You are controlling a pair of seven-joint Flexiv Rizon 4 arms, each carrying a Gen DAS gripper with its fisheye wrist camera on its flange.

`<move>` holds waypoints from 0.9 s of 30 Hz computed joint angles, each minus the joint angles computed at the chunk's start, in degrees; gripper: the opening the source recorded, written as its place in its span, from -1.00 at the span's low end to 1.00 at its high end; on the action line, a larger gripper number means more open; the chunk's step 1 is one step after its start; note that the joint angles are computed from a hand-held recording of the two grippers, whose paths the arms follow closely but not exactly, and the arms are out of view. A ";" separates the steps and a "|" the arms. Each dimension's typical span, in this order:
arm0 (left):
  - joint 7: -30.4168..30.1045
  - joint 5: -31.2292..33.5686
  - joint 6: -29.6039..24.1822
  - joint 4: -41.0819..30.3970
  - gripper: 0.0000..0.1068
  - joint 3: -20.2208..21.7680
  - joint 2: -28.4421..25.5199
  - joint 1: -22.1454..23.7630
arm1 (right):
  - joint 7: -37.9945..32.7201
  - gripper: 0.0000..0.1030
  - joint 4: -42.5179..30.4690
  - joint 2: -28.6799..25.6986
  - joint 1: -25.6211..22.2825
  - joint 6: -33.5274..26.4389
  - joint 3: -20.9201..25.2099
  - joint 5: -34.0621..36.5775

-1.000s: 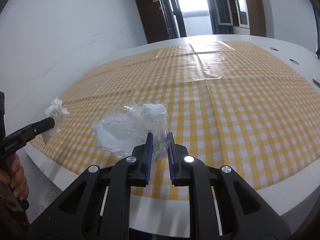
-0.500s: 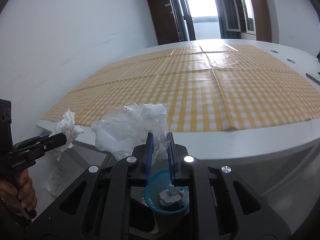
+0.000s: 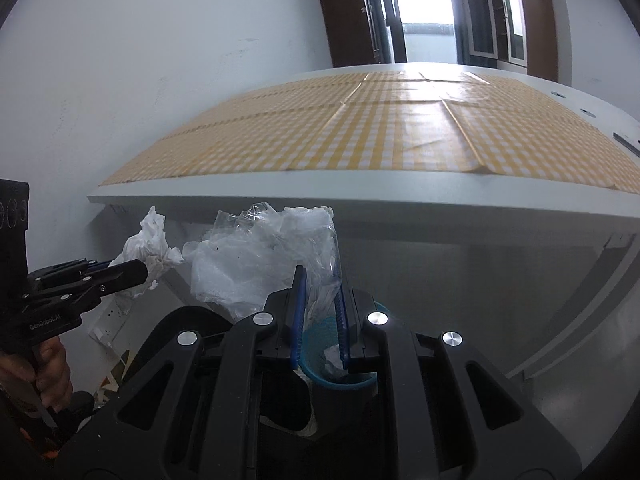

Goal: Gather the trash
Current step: 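Carry the plastic bag and tissue down over the blue wastebasket with both tools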

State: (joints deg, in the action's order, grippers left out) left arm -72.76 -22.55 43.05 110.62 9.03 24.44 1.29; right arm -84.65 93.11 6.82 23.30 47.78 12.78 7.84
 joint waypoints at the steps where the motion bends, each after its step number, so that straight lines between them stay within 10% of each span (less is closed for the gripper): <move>1: 0.03 0.02 -0.27 0.46 -0.68 0.13 0.24 -0.07 | -0.05 -0.75 0.50 0.10 0.00 -0.18 0.11 0.00; 27: 2.74 -6.01 4.74 7.92 -0.68 0.31 -9.53 1.74 | 5.79 -0.75 1.03 -14.63 0.52 -5.62 0.41 -5.63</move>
